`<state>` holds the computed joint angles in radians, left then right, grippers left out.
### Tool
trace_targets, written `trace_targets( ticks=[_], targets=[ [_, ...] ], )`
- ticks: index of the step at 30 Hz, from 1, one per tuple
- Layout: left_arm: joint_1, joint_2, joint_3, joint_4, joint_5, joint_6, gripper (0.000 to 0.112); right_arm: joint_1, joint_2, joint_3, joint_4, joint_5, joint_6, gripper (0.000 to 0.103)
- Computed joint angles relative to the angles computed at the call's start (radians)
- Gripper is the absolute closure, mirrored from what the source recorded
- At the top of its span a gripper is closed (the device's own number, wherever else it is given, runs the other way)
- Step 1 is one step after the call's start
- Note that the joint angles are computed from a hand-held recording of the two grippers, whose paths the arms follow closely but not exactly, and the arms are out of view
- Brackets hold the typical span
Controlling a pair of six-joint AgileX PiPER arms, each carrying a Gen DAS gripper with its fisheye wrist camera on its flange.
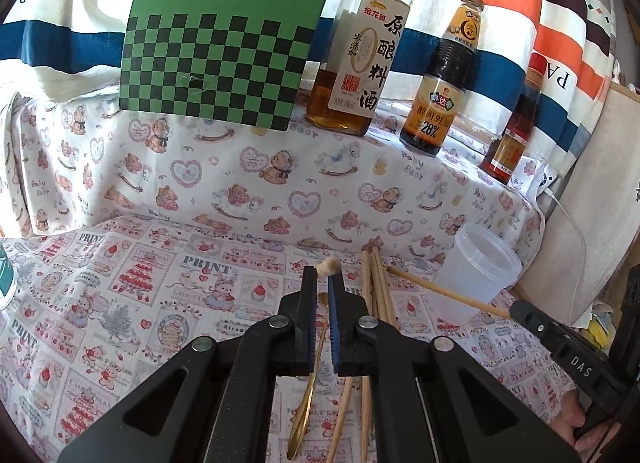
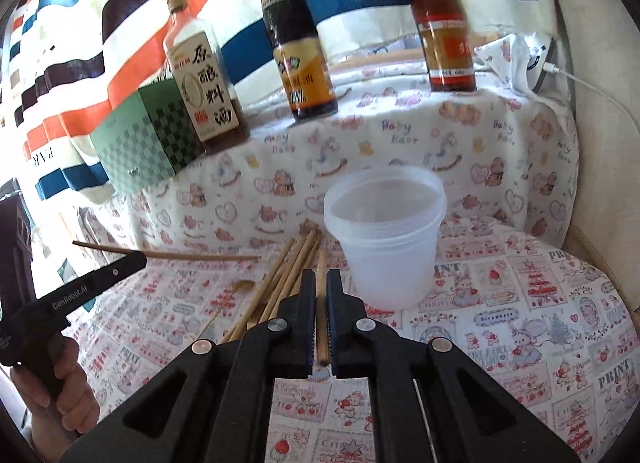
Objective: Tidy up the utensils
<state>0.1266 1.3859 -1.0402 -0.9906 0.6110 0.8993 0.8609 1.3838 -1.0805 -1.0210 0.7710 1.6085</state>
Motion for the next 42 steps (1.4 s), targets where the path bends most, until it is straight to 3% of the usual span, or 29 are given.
trace_targets(
  ticks=[5,11,15,22,24,26,28,31,34,38,40,42],
  targets=[
    [0.036,-0.037,0.025,-0.093,0.034,0.075,0.108,0.075,-0.078,0.054,-0.197,0.049,0.174,0.097],
    [0.058,-0.109,0.046,-0.159,0.058,0.133,0.109,0.137,-0.146,0.052,-0.237,0.101,0.168,0.097],
    [0.043,-0.109,0.008,-0.107,0.049,0.046,0.109,0.14,-0.15,-0.006,-0.194,0.14,0.101,0.097],
    [-0.005,-0.086,-0.114,0.036,0.051,-0.11,0.112,0.047,-0.156,-0.171,-0.091,0.13,-0.112,0.097],
    [-0.035,-0.071,-0.162,0.135,0.05,-0.201,0.112,0.015,-0.151,-0.216,-0.07,0.116,-0.159,0.097],
    [-0.048,-0.045,-0.197,0.207,0.051,-0.288,0.112,-0.014,-0.167,-0.216,-0.058,0.074,-0.156,0.097],
    [-0.023,-0.014,-0.203,0.19,0.076,-0.291,0.112,-0.024,-0.193,-0.172,-0.076,0.029,-0.115,0.097],
    [0.019,0.038,-0.192,0.175,0.109,-0.265,0.112,-0.004,-0.211,-0.084,-0.14,0.037,-0.03,0.097],
    [0.062,0.093,-0.182,0.177,0.132,-0.267,0.104,-0.033,-0.205,-0.043,-0.109,0.009,-0.039,0.097],
    [0.031,0.181,-0.255,0.45,0.178,-0.499,0.086,-0.052,-0.226,0.011,-0.166,-0.054,0.045,0.097],
    [0.018,0.186,-0.243,0.53,0.148,-0.574,0.079,-0.022,-0.224,0.014,-0.216,-0.024,0.07,0.097],
    [0.01,0.21,-0.265,0.576,0.182,-0.594,0.077,0.003,-0.214,0.008,-0.237,0.004,0.072,0.097]
  ],
)
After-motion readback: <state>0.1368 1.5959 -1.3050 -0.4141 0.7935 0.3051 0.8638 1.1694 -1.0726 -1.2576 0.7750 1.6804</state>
